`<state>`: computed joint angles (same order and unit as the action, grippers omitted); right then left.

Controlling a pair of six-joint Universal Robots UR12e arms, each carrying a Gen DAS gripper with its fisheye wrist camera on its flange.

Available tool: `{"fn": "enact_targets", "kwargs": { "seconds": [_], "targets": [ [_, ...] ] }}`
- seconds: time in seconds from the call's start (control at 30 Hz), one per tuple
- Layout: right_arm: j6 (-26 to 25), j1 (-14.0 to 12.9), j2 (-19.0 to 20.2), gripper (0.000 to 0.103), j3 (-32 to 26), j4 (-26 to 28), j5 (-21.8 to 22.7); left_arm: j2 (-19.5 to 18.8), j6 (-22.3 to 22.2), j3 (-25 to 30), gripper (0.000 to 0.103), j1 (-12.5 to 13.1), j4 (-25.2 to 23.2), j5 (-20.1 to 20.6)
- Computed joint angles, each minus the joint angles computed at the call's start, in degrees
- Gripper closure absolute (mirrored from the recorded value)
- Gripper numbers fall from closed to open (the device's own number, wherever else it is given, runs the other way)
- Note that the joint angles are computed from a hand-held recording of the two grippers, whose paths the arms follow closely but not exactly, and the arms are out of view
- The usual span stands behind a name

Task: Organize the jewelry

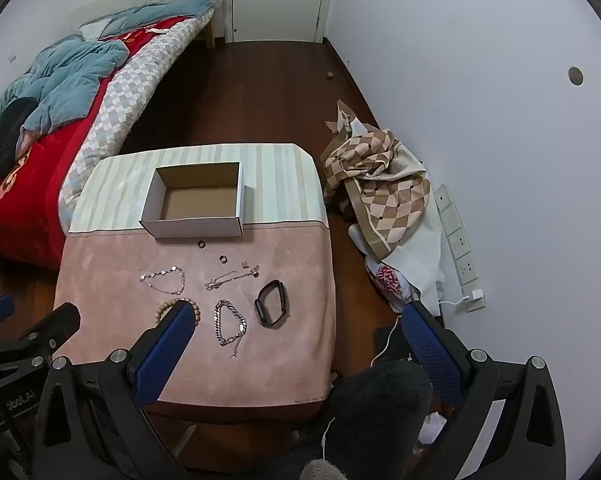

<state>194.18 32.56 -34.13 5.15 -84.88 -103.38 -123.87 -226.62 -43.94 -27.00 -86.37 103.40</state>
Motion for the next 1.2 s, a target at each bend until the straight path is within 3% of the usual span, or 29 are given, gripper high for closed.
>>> {"fn": "enact_targets", "kwargs": {
  "seconds": [1.2],
  "targets": [
    [-0.02,-0.09,-3.22,0.000,6.18,-3.35,-0.66,0.07,0.28,0.26,0.000,-0.33,0.28,0.47]
  ]
}}
